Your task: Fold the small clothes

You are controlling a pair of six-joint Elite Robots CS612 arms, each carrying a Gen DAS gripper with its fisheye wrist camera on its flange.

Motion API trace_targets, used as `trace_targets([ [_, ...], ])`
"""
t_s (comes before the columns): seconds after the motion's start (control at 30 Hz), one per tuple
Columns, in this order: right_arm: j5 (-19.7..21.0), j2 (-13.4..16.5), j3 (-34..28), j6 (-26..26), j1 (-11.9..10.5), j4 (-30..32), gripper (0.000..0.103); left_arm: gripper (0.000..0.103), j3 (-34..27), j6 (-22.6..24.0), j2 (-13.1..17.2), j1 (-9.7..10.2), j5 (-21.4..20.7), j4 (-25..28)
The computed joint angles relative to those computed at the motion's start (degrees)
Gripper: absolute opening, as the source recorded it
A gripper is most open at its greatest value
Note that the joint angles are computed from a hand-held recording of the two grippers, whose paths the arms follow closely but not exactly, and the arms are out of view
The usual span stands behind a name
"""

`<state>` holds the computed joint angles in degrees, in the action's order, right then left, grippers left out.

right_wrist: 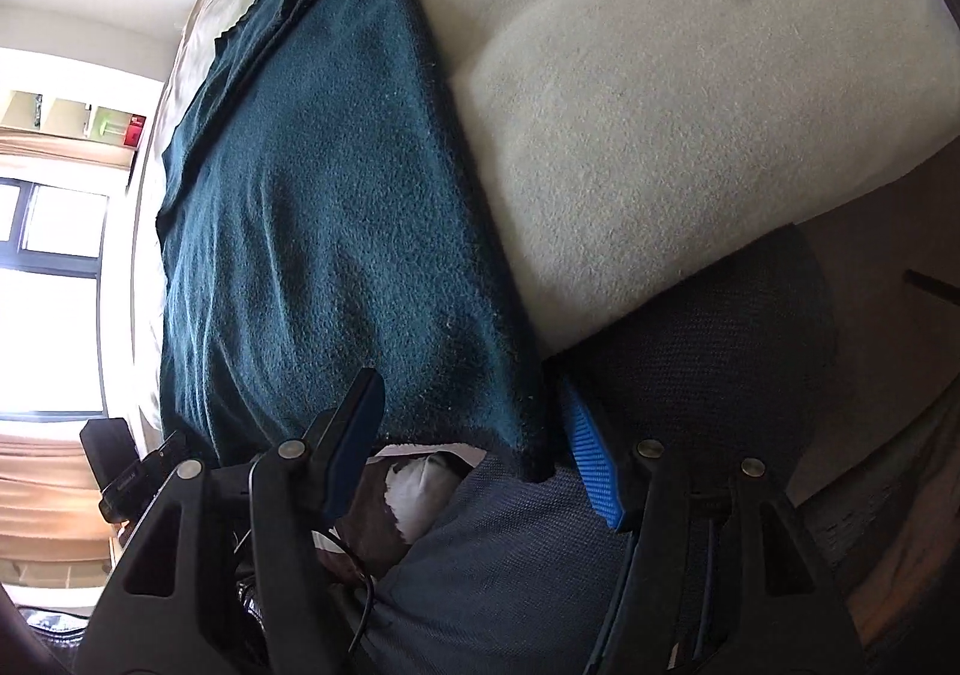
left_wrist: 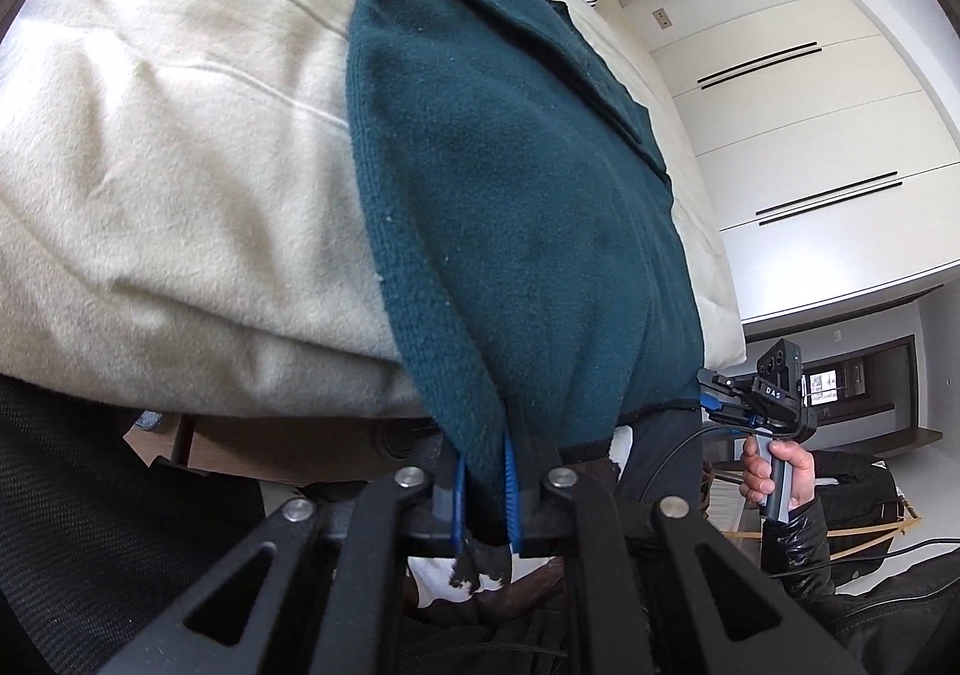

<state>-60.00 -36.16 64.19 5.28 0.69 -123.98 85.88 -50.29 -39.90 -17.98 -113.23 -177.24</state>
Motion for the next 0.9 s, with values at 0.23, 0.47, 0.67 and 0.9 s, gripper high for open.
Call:
trace_targets([
  [0.23, 0.55, -1.22, 2.81, -1.09, -0.26, -2.83, 0.010, 0.011, 0.13, 0.22, -0.15, -0.05, -0.36, -1.49],
  [0.47, 5.98, -2.97, 6.25, 2.02, -1.18, -14.71, 0.007, 0.011, -0.71, -5.22, 1.07, 0.65, -3.39, -11.72],
  [0.67, 10.88, -2.40, 5.07, 7.55, -1.80, -23.76, 0.007, 0.011, -1.49, -12.48, 2.08, 1.68, -2.72, -23.56],
  [0.9, 11.49, 0.98, -2.83, 11.91, -1.17, -27.35, 0.007, 0.010, -4.57, -17.68, 3.64, 2.93, 0.67, -30.53],
])
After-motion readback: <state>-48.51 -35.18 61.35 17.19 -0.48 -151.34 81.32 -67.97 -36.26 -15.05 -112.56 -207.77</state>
